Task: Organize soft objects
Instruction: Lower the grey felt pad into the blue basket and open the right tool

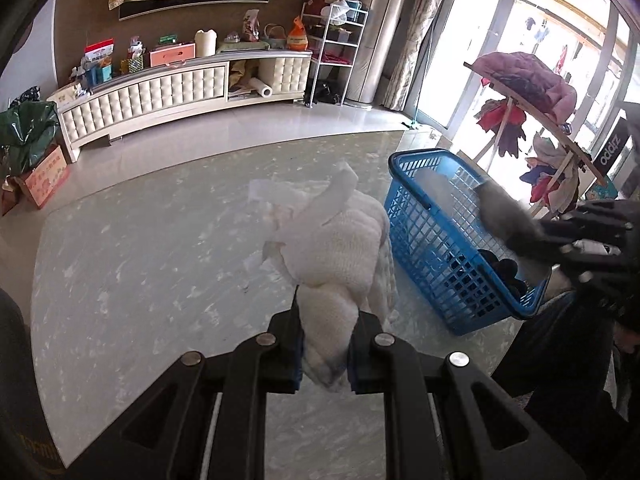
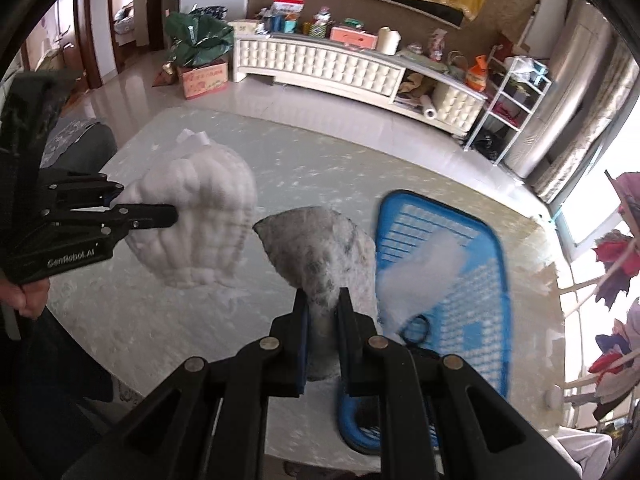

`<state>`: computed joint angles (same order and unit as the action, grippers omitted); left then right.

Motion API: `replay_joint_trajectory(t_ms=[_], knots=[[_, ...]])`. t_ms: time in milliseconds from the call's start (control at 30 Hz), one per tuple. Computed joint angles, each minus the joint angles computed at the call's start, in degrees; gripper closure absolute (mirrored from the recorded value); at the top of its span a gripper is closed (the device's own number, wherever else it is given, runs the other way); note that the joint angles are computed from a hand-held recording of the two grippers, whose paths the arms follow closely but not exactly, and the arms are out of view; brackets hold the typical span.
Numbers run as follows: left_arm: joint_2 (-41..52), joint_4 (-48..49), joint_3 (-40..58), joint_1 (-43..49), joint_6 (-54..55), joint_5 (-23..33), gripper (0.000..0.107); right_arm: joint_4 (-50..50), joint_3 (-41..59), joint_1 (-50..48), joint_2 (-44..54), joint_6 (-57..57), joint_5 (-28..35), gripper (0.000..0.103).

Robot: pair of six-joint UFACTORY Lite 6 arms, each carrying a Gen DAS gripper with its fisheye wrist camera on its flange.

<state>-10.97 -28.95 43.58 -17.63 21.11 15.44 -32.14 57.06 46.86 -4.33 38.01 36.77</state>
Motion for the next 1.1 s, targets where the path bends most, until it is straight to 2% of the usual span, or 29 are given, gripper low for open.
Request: replay_joint_trajectory(t_ms=[167, 267, 333, 667, 933, 1033, 1100], knots=[[2.5, 6.1, 2.1, -1.9, -7.0, -0.6, 0.093, -1.3, -2.9, -3.2, -3.2, 0.6, 1.5, 0.091], [3.6, 8.4, 3.5, -3.1, -9.7, -0.4, 0.093, -1.3, -3.0, -5.6, -1.7, 0.2, 1.0, 0.091], [4.3, 9.2, 4.1, -3.8, -10.6, -0.6, 0.093, 0.6, -4.6, -8.4, -2.6, -3.0, 0.4, 0.091], [9.5, 11.0, 8.9, -5.9, -12.5, 0.0, 0.093, 6.4, -4.1, -20.8, 8.6, -11.9, -6.7, 0.091], [11.1, 11.2, 10.0, -5.8, -11.9, 0.7, 0.093, 6.8, 0.9, -22.9, 18.1, -14.3, -7.8, 0.09], [11.1, 9.4, 10.2, -5.4, -10.1, 0.9, 0.093, 5.5, 0.4, -22.6, 18.5, -13.5, -8.4, 0.082], [11.2, 8.9, 10.4, -5.3, -9.6, 1.1, 0.093, 5.3, -1.0, -23.3, 17.2, -13.4, -9.9, 0.058]])
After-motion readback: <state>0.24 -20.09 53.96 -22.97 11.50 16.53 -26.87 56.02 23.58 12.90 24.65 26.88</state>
